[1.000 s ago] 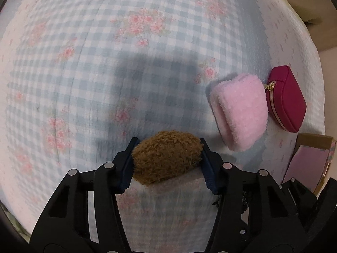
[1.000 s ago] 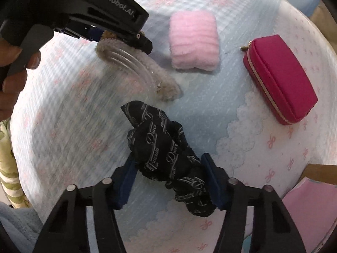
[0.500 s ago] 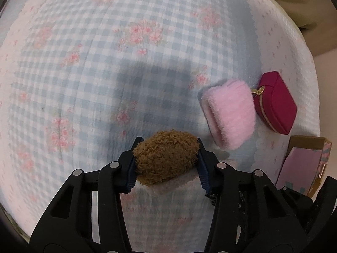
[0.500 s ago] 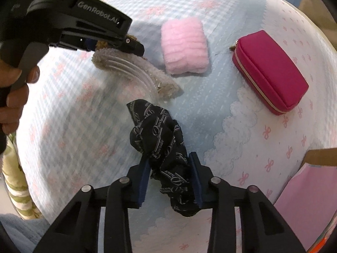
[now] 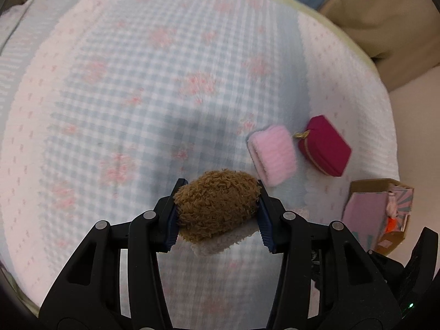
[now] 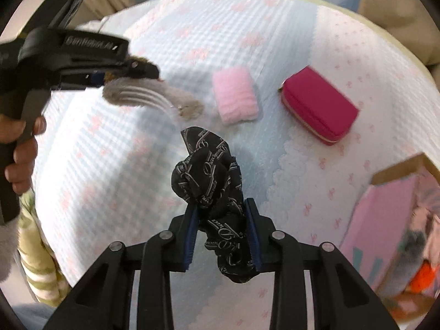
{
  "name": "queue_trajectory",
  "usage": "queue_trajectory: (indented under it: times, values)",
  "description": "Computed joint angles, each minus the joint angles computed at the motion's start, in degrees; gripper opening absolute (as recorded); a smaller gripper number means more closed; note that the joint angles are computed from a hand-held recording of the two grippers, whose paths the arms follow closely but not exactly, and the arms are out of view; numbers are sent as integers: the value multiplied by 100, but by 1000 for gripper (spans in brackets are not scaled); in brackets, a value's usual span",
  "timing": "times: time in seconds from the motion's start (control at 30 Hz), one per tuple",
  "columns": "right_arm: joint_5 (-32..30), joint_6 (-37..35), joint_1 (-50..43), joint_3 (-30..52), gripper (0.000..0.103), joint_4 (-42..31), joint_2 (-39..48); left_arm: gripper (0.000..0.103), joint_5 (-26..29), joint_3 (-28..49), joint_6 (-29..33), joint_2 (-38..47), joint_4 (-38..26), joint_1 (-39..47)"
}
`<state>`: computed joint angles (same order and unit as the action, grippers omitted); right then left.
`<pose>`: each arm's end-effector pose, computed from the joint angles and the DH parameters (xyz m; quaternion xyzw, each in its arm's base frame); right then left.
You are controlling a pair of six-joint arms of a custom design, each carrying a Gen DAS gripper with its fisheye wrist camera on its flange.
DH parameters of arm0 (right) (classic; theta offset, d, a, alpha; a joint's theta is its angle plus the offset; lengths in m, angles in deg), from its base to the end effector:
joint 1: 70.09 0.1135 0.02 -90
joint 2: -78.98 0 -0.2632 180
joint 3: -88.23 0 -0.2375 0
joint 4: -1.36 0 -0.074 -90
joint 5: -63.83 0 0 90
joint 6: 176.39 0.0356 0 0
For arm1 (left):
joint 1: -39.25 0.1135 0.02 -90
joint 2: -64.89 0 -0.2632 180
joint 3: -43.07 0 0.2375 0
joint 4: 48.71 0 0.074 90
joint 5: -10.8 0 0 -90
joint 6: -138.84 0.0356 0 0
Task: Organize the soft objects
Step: 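Grasp the brown fuzzy clip with the left tool while the right tool grasps the black scrunchie, then carry the brown clip with the left tool while the right tool carries the scrunchie to the box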
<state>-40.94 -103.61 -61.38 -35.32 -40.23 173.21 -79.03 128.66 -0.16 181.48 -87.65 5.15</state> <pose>0.2429 0.0464 0.1239 -0.2331 0.9596 0.1208 0.1011 0.3138 -0.2126 0.1236 -0.1274 0.9764 -0.1166 0.1294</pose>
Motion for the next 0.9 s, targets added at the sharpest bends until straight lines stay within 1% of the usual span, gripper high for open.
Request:
queue_trajectory:
  times: [0.03,0.07,0.1,0.13,0.2,0.27,0.3,0.43,0.5,0.57,0.67,0.73,0.83,0.87,0.9]
  values:
    - [-1,76,-9,-46,30,-162,-293,44,-80,-38,-98,-143,-50,-82]
    - [-38,29,-149,58,30,-486,-563,44,-164,-157,-152,-465,-168,-124]
    - [-41,168,-130,-33,30,-632,-910,44,-244,-140,-216,-595,-260,-188]
    - [-80,291,-166,25,30,-974,-1311,44,-362,-134,-304,-816,-429,-290]
    - [-32,757,88,29,30,-1277,-1870,44,-539,-188,-429,-1324,-731,-448]
    - [6,975,96,326,30,-2010,-2548,44,-733,-163,-558,-1753,-1035,-634]
    - [37,1063,119,458,30,-2247,-2729,44,-838,-112,-614,-2020,-1266,-738]
    - [55,1373,-18,1230,30,-3440,-3541,44,-1274,405,-788,-2643,-2138,-1225]
    - [19,1359,-234,1647,30,-3895,-3772,44,-1625,945,-851,-2696,-2652,-1604]
    - [-133,1084,-728,2094,30,-4314,-3868,44,-1895,1460,-893,-2610,-3028,-1899]
    - [-536,367,-1761,2725,30,-4878,-3813,44,-2173,2183,-1016,-2347,-3393,-2253]
    - [-943,-402,-2719,3150,30,-5293,-3642,44,-2336,2870,-1127,-1984,-3670,-2501]
    - [-1545,-1675,-4136,3772,30,-5873,-3153,44,-2636,4084,-1315,-1242,-4130,-2861]
    - [-1702,-2148,-4599,3963,30,-6039,-2935,44,-2716,4548,-1401,-955,-4317,-2964]
    - [-1820,-2561,-5003,4162,30,-6219,-2715,44,-2774,5185,-1506,-561,-4536,-3079]
